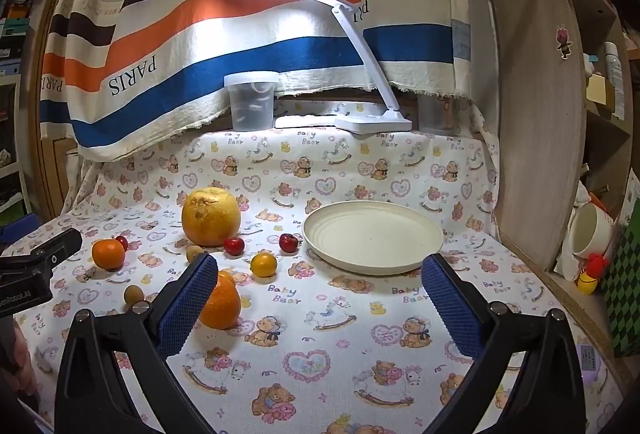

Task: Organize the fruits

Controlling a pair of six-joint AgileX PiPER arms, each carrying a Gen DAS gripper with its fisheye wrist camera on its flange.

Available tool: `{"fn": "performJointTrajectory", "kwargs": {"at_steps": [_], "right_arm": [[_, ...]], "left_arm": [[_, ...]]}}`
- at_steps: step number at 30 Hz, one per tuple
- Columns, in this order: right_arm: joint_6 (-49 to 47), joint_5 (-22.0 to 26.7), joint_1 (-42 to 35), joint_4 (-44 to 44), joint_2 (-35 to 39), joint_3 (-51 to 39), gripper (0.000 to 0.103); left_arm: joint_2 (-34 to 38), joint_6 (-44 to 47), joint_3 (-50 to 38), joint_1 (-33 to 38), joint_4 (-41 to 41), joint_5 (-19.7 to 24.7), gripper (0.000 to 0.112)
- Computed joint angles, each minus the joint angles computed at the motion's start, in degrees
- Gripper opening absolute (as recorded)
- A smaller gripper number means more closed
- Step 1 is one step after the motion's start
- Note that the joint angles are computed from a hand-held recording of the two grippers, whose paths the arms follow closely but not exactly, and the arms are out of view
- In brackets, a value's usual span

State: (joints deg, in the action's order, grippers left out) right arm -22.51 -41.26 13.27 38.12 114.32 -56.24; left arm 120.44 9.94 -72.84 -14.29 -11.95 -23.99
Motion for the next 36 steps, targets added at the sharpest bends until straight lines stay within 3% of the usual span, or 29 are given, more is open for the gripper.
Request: {"fn": "performJointTrajectory", "kwargs": {"at_steps": [36], "right_arm": [[0.1,-0.1,-0.1,-0.2,-0.2,0.2,0.102]], "left_arm": [[-0.3,0.3,0.7,0.1,-0.9,-1.3,0.103]]}}
